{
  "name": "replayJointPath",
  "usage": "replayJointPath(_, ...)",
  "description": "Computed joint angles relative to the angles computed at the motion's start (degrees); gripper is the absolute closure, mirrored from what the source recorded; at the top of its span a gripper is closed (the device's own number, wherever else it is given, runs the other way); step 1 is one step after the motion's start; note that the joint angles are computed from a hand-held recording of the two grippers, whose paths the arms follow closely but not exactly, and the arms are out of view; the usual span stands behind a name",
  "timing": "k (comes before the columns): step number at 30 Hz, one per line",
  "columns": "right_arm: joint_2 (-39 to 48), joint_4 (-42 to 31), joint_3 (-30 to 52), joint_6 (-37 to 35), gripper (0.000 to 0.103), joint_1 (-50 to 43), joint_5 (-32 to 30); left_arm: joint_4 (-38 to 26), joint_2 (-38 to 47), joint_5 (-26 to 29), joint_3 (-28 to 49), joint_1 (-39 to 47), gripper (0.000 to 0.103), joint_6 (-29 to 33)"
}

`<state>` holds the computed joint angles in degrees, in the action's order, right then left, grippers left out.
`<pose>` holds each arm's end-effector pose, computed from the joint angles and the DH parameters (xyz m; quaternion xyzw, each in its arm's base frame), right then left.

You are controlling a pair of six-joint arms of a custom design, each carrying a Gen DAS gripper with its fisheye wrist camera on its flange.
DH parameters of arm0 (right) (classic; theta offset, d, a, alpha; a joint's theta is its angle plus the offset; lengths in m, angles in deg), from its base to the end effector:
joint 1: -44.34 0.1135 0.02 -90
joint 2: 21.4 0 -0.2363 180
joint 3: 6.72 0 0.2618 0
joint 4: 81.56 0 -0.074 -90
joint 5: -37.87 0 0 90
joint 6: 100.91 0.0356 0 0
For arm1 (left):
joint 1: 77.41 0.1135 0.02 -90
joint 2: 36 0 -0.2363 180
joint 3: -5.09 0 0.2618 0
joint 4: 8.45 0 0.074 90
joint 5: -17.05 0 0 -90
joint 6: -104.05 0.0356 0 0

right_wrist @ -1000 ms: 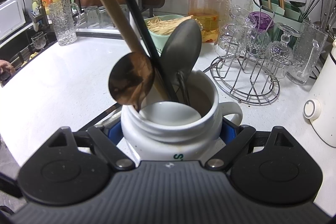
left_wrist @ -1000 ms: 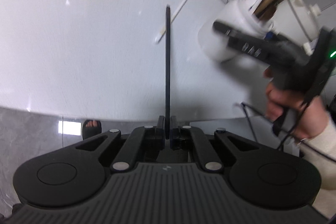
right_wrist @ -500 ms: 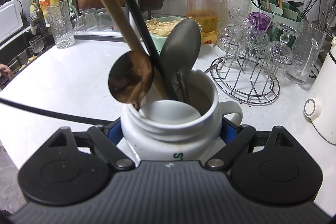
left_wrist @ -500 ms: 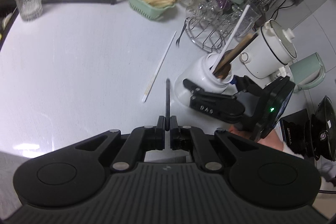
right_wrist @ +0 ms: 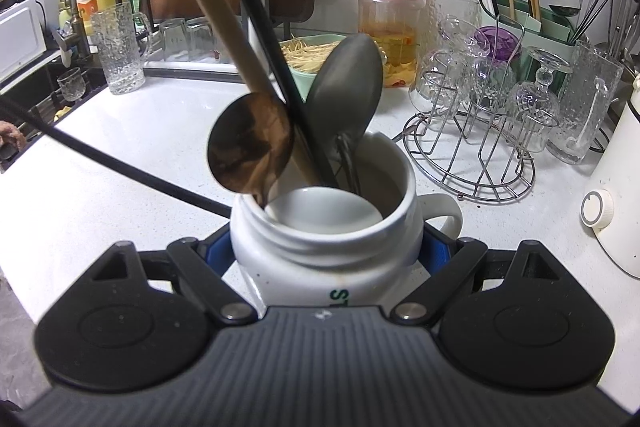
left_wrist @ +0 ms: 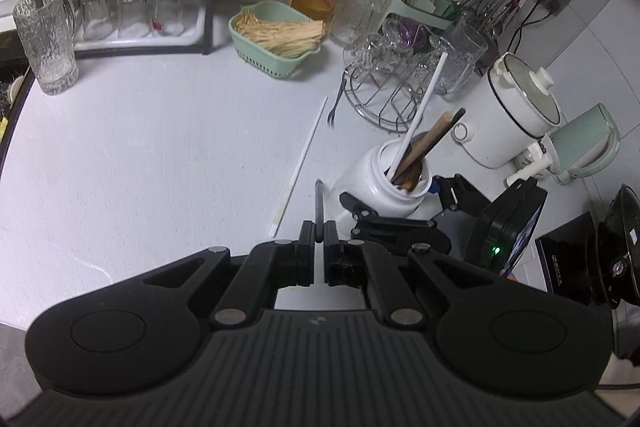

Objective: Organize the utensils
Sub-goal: 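Carry the black chopstick with the left tool toward the mug in the right tool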

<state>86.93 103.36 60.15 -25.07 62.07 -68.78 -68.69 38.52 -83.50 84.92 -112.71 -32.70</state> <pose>0.3563 0.1246 0.1001 -0.3054 0.8318 0.1431 0.4408 0.2325 -0.1566 0.2762 -0.1223 0.9420 -0.1308 0.2839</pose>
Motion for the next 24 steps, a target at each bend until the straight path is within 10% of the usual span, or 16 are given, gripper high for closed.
replayJointPath(24, 0.47, 0.50, 0.25, -0.49, 0.012, -0.06, -1.01, -23.19, 9.28, -1.31, 32.94, -0.93, 0.099, 10.67)
